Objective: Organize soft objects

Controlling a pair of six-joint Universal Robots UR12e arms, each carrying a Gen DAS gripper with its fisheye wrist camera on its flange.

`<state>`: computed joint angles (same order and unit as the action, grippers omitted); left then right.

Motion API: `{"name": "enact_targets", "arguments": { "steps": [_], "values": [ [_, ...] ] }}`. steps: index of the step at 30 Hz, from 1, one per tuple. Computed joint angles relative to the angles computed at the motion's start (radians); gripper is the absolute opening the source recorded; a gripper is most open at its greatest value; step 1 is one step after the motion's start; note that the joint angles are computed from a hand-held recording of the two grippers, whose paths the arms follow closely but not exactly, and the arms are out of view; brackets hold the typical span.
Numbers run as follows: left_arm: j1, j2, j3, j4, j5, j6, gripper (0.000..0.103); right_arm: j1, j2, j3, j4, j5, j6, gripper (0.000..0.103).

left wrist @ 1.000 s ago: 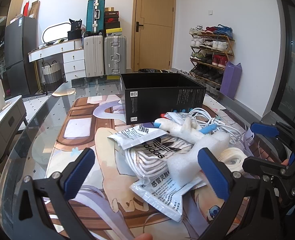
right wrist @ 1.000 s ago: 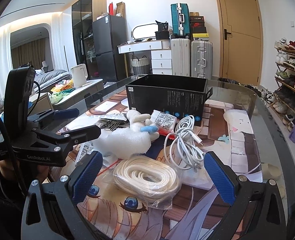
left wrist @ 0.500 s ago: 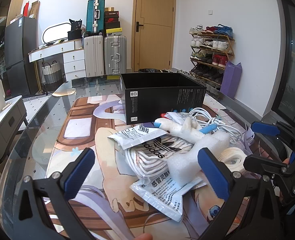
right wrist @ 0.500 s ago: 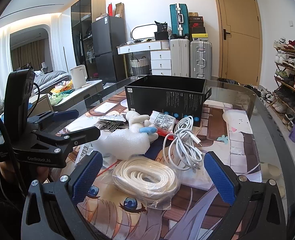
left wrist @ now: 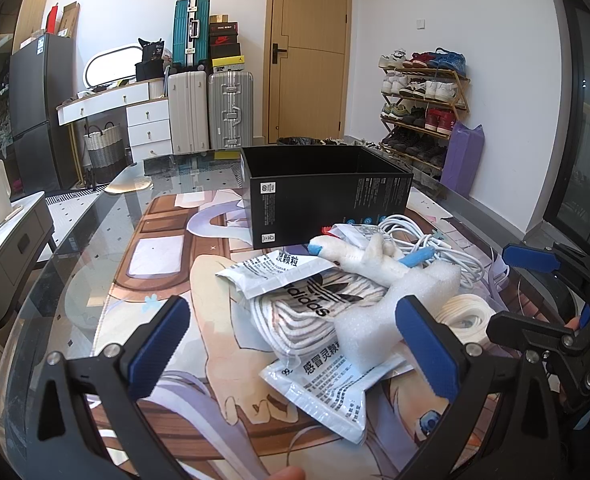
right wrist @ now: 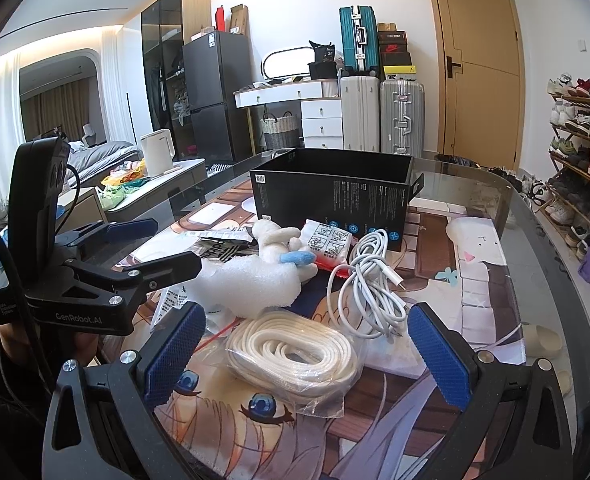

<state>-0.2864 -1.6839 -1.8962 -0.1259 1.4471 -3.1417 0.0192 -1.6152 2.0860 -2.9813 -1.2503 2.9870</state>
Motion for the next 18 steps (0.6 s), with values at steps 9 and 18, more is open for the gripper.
{"name": "enact_targets", "arguments": {
  "steps": [9, 18],
  "values": [
    [0.000, 0.000, 0.000, -0.001, 0.001, 0.000, 0.103, 0.000, 0.000, 0.000, -0.002, 0.001, 0.001, 0.103],
    [-0.001, 0.000, 0.000, -0.001, 0.002, 0.001, 0.103, 0.003, 0.000, 0.004, 0.005, -0.003, -0.003, 0.103]
  ]
}}
